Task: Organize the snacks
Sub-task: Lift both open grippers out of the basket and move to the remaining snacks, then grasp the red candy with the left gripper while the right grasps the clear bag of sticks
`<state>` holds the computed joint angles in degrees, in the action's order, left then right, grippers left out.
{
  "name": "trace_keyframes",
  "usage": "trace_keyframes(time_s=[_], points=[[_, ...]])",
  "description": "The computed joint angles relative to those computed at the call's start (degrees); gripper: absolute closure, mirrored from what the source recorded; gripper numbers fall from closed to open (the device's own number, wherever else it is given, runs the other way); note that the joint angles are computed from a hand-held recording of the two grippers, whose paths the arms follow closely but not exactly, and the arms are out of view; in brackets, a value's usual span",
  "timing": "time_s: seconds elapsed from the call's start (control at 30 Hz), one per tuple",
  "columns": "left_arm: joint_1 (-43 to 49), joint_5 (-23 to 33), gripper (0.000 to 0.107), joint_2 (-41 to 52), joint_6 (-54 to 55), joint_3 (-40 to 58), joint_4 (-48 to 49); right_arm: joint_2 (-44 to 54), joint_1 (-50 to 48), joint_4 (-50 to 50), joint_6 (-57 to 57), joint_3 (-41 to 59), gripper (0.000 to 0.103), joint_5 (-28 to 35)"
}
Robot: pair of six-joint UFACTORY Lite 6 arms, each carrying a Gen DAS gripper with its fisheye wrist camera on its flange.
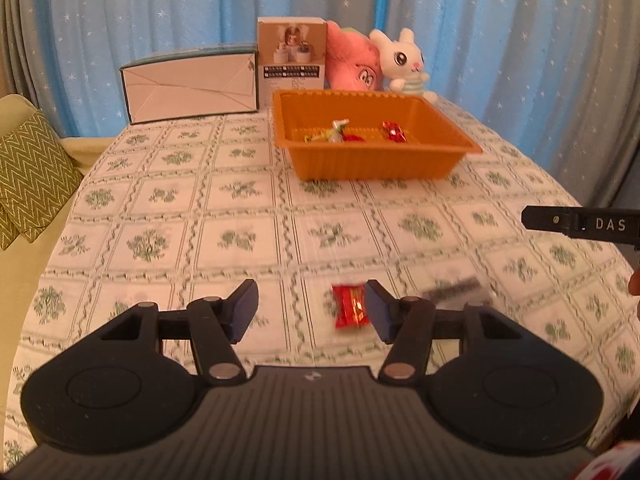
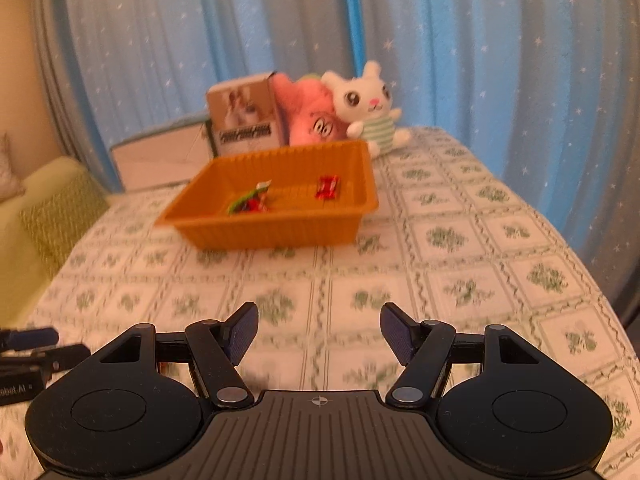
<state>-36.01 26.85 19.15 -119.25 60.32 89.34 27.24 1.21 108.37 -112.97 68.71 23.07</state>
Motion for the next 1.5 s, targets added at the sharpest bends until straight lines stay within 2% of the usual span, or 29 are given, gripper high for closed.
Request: trace_keyframes(time_s=[0.23,0.5,0.83,0.9,0.97,1.1,1.27,1.5], points=[[-1.45,-1.04,0.053,1.62,-1.83,-0.54,1.52,-1.05,-1.73,-1.44,-5.14,-6.67,0.035,2.69],[1.81,-6.68,0.058,7.44,-6.31,4.72,5.89,1.35,-1.25,-4.44,-6.40,-5.63,0.035,2.97],[5.87,-11.21,0.073,16.91,-2.98,15.05,3.60,4.76,-0.79,-10.43,-4.97,-2.93,0.035,6.47],[6.45,-12.63,0.076,18.76,1.31,17.05,0.19,5.23,-0.61,-10.79,-5.35,-2.63,0.035,6.15],[6.70,-13.32,0.085,19.84,6.33,18.22,-4.53,5.75,-0.31,-10.97,-5.91,-2.27,0.035,5.78],[6.52,-13.82,0.087,18.36,5.91,16.24,-4.46,7.06,0.91,-11.22,-8.04,-1.02,0.035,4.66],[5.65,-13.46,0.087,13.32,0.99,10.55,0.04,9.05,3.45,-10.92,-13.54,1.35,0.035,2.29],[4.92,-13.41,0.087,10.99,1.31,7.94,0.19,13.52,6.83,-10.80,-18.42,6.43,0.035,-0.75]])
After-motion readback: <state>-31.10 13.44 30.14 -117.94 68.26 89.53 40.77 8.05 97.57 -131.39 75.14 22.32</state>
